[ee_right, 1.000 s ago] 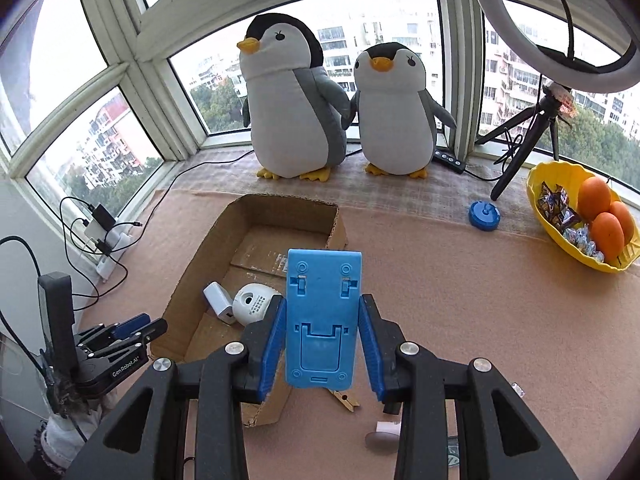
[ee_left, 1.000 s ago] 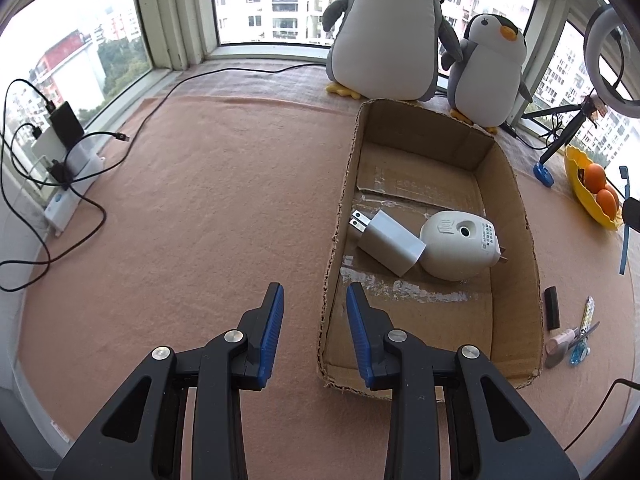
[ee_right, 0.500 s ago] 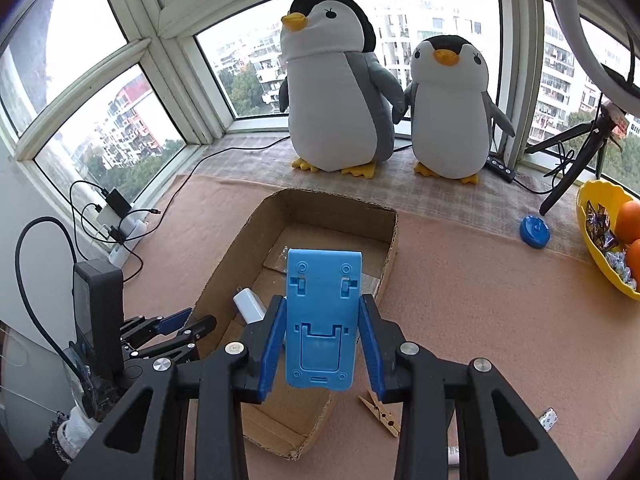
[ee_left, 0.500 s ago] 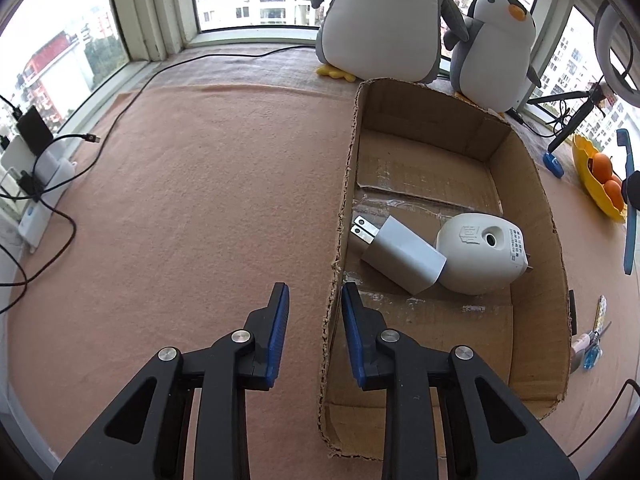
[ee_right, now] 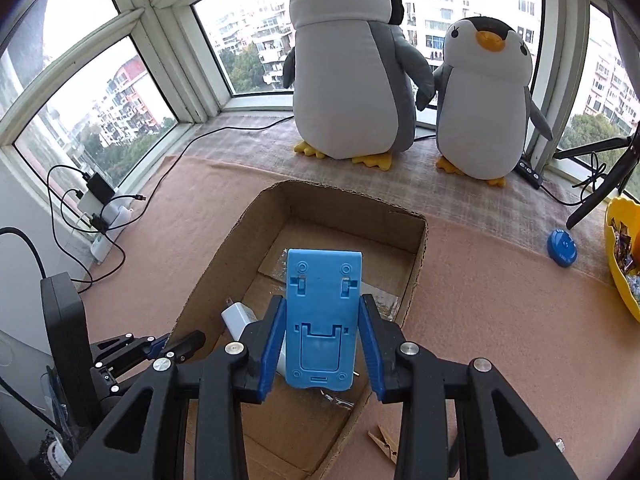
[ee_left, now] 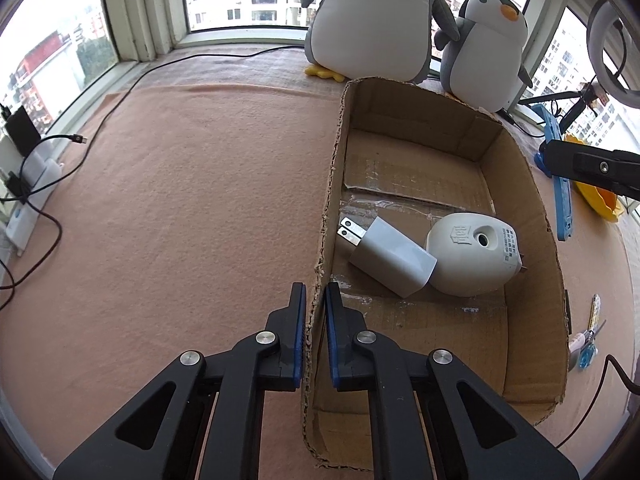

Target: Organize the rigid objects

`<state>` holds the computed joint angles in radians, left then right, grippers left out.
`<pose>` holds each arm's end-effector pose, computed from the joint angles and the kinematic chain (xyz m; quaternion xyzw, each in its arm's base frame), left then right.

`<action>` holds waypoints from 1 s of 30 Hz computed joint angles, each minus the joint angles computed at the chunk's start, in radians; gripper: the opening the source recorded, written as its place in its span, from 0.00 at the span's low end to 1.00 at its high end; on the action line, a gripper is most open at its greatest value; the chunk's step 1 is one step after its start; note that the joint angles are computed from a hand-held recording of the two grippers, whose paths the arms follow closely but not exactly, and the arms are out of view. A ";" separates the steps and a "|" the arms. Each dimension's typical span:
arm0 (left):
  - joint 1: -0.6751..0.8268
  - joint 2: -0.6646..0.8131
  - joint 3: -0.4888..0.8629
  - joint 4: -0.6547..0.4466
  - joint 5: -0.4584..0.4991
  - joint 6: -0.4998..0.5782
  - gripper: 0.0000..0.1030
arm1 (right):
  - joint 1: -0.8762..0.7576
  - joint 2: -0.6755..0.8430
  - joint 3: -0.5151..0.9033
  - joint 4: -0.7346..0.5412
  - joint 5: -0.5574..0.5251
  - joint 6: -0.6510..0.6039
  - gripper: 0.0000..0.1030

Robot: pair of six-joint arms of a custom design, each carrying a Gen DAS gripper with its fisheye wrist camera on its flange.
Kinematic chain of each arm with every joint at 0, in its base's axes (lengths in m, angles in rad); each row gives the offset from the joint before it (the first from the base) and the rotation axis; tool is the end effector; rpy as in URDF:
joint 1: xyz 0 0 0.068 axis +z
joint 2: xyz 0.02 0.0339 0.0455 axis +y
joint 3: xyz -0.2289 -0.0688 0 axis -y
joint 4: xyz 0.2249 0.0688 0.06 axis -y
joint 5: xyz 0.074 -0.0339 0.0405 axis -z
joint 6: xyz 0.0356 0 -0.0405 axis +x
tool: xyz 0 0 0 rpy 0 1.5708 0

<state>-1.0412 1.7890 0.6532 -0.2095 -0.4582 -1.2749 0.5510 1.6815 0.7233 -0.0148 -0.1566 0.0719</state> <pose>0.1361 -0.2013 0.0551 -0.1382 0.9581 -0.0099 0.2507 0.2400 0.1540 0.1013 -0.2484 0.9201 0.1611 0.2565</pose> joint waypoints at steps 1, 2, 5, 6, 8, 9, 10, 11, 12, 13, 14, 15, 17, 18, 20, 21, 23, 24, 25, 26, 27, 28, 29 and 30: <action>0.000 0.001 0.000 0.001 0.000 0.000 0.08 | 0.004 0.017 0.014 0.000 0.007 0.000 0.32; 0.001 0.000 -0.002 0.004 0.000 0.000 0.08 | 0.011 0.037 0.030 0.000 0.015 0.000 0.32; 0.003 -0.003 -0.007 0.010 0.001 0.001 0.08 | 0.018 0.089 0.075 -0.006 0.019 -0.002 0.32; 0.003 -0.003 -0.007 0.010 0.001 0.001 0.08 | 0.020 0.105 0.090 -0.013 0.017 -0.004 0.32; 0.002 -0.002 -0.006 0.009 0.000 0.000 0.08 | 0.023 0.121 0.102 -0.007 0.022 -0.003 0.35; 0.002 -0.002 -0.007 0.009 0.000 0.000 0.08 | 0.024 0.121 0.103 -0.006 0.029 -0.003 0.46; 0.002 -0.002 -0.008 0.009 0.000 -0.001 0.08 | 0.025 0.116 0.096 0.004 0.030 -0.001 0.57; 0.003 -0.003 -0.007 0.009 0.001 0.000 0.08 | 0.024 0.106 0.084 0.019 0.030 -0.001 0.61; 0.003 -0.003 -0.006 0.008 0.001 0.001 0.08 | 0.025 0.096 0.074 0.027 0.038 -0.004 0.64; 0.002 -0.001 -0.005 0.006 0.000 -0.001 0.08 | 0.030 0.091 0.071 0.030 0.049 -0.007 0.64; 0.002 -0.001 -0.003 0.004 -0.001 -0.001 0.08 | 0.030 0.087 0.070 0.027 0.055 -0.010 0.64; 0.001 0.000 -0.001 0.001 -0.001 -0.002 0.08 | 0.028 0.084 0.069 0.025 0.057 -0.011 0.64; 0.001 0.003 0.002 -0.001 -0.002 -0.002 0.08 | 0.019 0.079 0.066 0.023 0.052 -0.011 0.64; 0.001 0.004 0.002 -0.001 -0.003 -0.003 0.08 | 0.013 0.075 0.065 0.022 0.047 -0.012 0.64; 0.000 0.007 0.005 -0.004 -0.004 -0.004 0.08 | 0.006 0.065 0.057 0.020 0.048 -0.016 0.64; -0.001 0.008 0.007 -0.006 -0.004 -0.004 0.08 | 0.003 0.059 0.052 0.020 0.049 -0.017 0.64; -0.001 0.010 0.010 -0.010 -0.005 -0.005 0.08 | -0.008 0.040 0.036 0.020 0.045 -0.021 0.64; -0.001 0.010 0.011 -0.011 -0.005 -0.006 0.08 | -0.015 0.028 0.028 0.021 0.043 -0.022 0.64; -0.001 0.011 0.012 -0.013 -0.004 -0.006 0.08 | -0.023 0.017 0.020 0.019 0.038 -0.023 0.64; -0.001 0.012 0.014 -0.016 -0.005 -0.006 0.08 | -0.031 0.002 0.011 0.016 0.034 -0.025 0.64; -0.002 0.013 0.017 -0.020 -0.005 -0.007 0.08 | -0.038 -0.014 -0.001 0.015 0.031 -0.028 0.64; -0.003 0.013 0.021 -0.026 -0.006 -0.008 0.08 | -0.048 -0.031 -0.012 0.011 0.028 -0.030 0.64; -0.004 0.015 0.025 -0.031 -0.007 -0.007 0.08 | -0.058 -0.048 -0.023 0.009 0.025 -0.033 0.64; -0.004 0.017 0.028 -0.036 -0.008 -0.008 0.08 | -0.074 -0.066 -0.035 0.004 0.017 -0.037 0.64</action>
